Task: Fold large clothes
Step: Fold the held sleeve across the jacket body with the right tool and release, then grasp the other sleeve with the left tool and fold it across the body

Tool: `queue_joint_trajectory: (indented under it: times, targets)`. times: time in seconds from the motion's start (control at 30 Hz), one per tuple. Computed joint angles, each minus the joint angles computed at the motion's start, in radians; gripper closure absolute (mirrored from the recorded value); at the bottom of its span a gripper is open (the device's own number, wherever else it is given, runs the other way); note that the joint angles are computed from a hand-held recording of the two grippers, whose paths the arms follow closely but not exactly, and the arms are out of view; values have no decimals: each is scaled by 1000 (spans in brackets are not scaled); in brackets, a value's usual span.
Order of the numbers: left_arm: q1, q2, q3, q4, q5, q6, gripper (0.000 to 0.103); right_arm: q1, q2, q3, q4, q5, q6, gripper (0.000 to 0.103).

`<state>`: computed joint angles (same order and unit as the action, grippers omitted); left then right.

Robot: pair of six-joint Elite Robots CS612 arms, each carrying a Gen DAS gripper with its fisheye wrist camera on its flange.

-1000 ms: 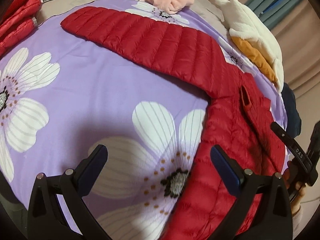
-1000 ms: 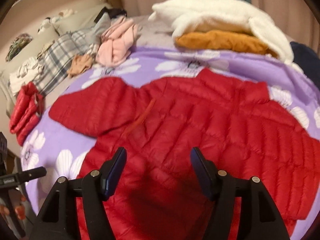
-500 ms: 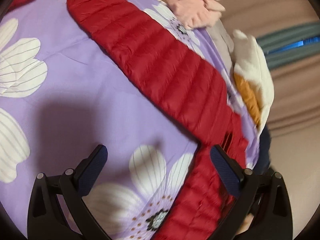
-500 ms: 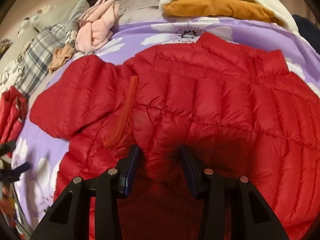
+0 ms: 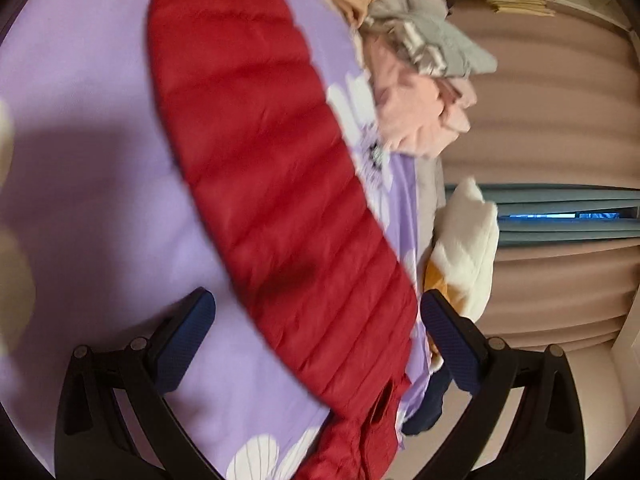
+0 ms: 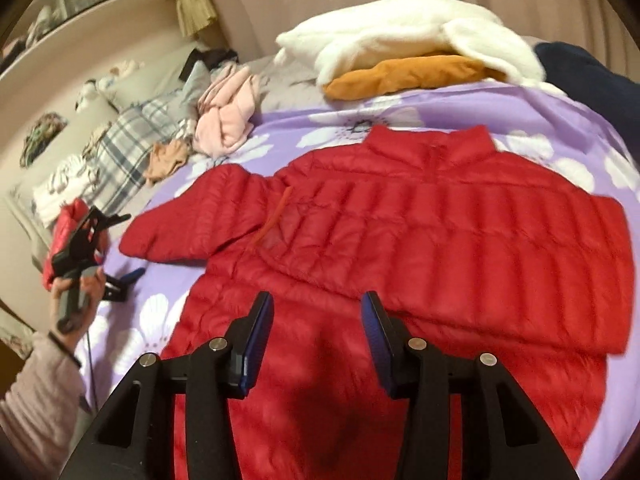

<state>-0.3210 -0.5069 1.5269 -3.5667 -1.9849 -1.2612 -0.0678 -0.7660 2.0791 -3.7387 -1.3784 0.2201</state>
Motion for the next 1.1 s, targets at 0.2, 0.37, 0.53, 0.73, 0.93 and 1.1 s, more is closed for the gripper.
queue_joint_trajectory:
  times: [0.2, 0.37, 0.53, 0.73, 0.93, 1.1]
  targets:
    - [-1, 23, -51, 22, 72, -36, 2, -6, -3, 50, -71, -37, 54, 57]
    - [-12, -10, -32, 140, 199, -23, 38, -9, -5, 80, -87, -64, 90, 57]
    - [-9, -28, -24, 239, 221, 7, 82, -16, -8, 104, -92, -92, 116, 57]
    - [-47, -95, -1, 356, 335, 232, 95, -18, -6, 124, -113, -107, 141, 57]
    - [-130, -178, 44, 329, 466, 532, 95, -15, -12, 141, -119, -115, 161, 57]
    - [-209, -224, 86, 237, 494, 743, 95, -14, -15, 159, -143, -114, 174, 57]
